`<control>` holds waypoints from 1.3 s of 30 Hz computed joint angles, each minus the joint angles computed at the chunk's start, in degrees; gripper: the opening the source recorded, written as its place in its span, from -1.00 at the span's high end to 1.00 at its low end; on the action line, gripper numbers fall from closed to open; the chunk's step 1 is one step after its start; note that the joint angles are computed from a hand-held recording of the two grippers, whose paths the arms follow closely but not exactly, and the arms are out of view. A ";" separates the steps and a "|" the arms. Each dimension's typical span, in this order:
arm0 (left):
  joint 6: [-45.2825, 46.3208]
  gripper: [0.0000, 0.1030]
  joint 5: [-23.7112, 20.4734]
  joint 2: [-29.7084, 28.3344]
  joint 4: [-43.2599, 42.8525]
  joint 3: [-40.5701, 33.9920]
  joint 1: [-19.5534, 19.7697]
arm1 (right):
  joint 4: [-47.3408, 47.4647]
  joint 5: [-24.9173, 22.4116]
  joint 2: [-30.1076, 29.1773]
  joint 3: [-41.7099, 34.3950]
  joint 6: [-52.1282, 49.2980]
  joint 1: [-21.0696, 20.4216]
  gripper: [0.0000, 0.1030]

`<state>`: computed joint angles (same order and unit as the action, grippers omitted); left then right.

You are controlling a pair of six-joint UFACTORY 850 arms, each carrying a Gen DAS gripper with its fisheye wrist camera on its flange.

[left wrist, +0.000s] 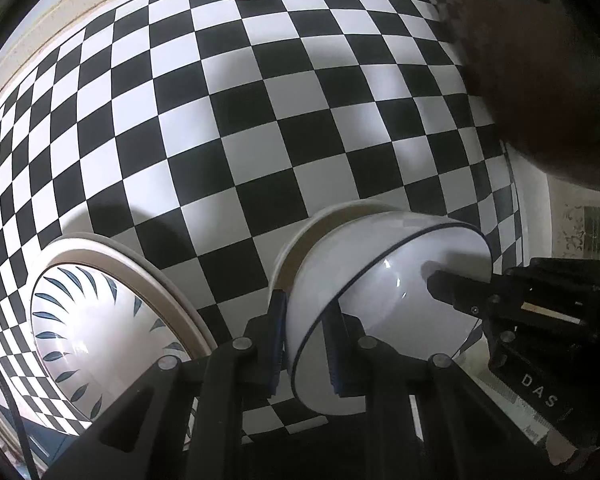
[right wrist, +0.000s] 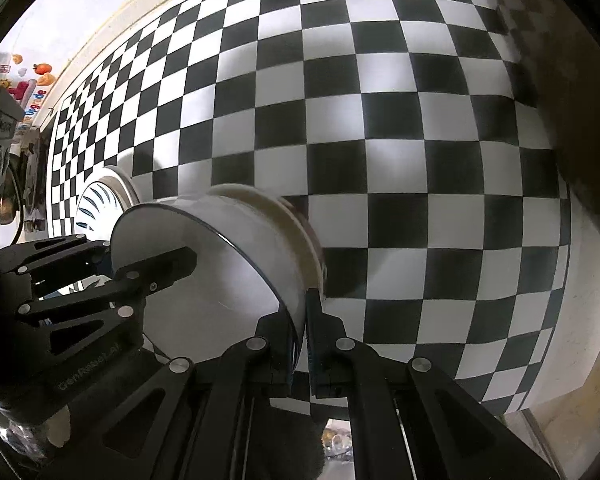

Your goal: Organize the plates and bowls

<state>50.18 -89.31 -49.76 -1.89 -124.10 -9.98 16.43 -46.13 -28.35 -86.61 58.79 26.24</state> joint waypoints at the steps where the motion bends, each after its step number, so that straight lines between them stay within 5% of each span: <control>1: -0.14 0.70 0.00 0.01 0.06 0.04 -0.03 | 0.18 -0.12 -0.22 -0.30 -0.16 -0.13 0.87; 39: 1.56 0.70 4.99 3.43 4.74 5.51 -0.91 | 2.44 0.12 1.84 1.92 -0.68 -0.49 0.83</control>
<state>51.74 -84.32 -46.34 2.85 -118.59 -10.89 18.87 -46.01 -26.51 -84.69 58.11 25.75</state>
